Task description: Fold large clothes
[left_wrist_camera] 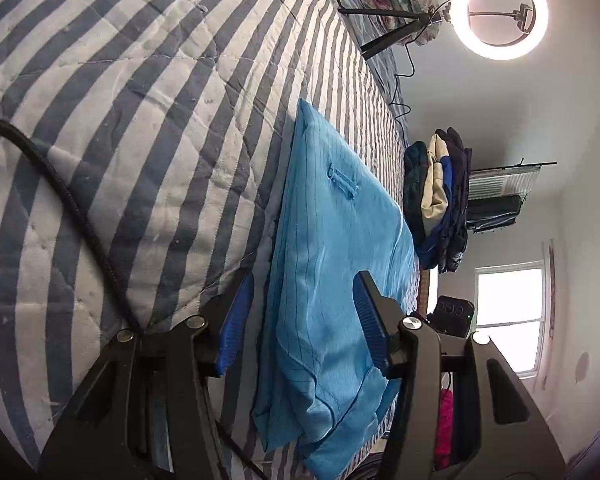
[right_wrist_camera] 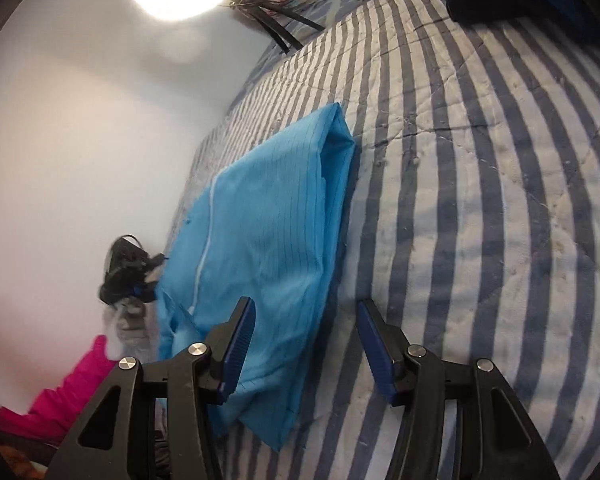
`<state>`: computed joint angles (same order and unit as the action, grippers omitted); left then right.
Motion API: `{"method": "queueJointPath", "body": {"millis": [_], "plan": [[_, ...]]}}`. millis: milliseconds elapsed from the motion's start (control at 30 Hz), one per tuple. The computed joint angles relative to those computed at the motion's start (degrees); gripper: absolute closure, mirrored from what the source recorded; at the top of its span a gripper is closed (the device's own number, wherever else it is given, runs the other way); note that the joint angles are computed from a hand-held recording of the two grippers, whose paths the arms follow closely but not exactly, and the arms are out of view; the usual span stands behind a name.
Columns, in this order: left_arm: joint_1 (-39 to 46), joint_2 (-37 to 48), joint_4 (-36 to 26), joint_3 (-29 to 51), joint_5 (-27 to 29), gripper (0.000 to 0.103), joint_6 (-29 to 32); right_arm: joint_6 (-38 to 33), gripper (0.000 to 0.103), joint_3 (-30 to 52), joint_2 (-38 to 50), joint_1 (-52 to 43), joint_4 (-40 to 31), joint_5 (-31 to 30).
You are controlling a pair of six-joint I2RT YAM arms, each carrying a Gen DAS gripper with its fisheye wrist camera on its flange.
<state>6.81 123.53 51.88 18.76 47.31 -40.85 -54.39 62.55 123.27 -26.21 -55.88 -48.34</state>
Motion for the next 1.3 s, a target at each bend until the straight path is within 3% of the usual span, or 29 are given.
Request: {"method": "queueJointPath", "body": {"millis": [133,267,433,567,633,733,867,1000,1167,1300], "plan": [[-2.7,-1.4,-2.7,1.8,-2.0,0.050,-0.3,-1.3,0.053,3.1,4.2,1.2,-3.7,-2.7],[-5.3,-3.0,-6.6,3.8,-4.1,0.050,-0.7,0.2,0.061,2.0,4.6,3.3,-1.9,-4.4],[-5.7,-8.5,-17.7,5.4,-4.9,0.055,4.0,-0.4,0.062,0.7,3.6,4.0,-2.0,-3.8],[-5.7,-8.8,-23.3,6.1,-6.2,0.056,7.3,-2.3,0.063,-0.3,2.7,3.8,-2.2,-2.3],[-4.7,-6.9,-21.0,5.7,-5.4,0.059,6.8,-2.7,0.064,-0.3,2.9,3.7,-2.6,-2.1],[-4.5,-2.3,-12.8,5.7,-3.5,0.059,2.8,-1.8,0.064,-0.2,3.6,4.0,-2.5,-3.4],[-6.7,-0.2,-8.4,6.8,-4.5,0.060,1.0,-1.5,0.065,0.3,5.3,5.1,-2.6,-6.3],[-7.9,0.8,-5.8,6.8,-5.9,0.078,-1.1,1.3,0.077,-0.8,6.2,6.5,-0.6,-9.2],[-11.0,-2.9,-8.7,6.4,-9.9,0.094,-1.3,4.5,0.090,-3.0,3.3,7.2,1.6,-8.6],[-12.7,-7.6,-11.8,5.5,-11.9,0.096,0.3,6.5,0.095,-6.0,-1.6,8.2,4.1,-7.8]]}}
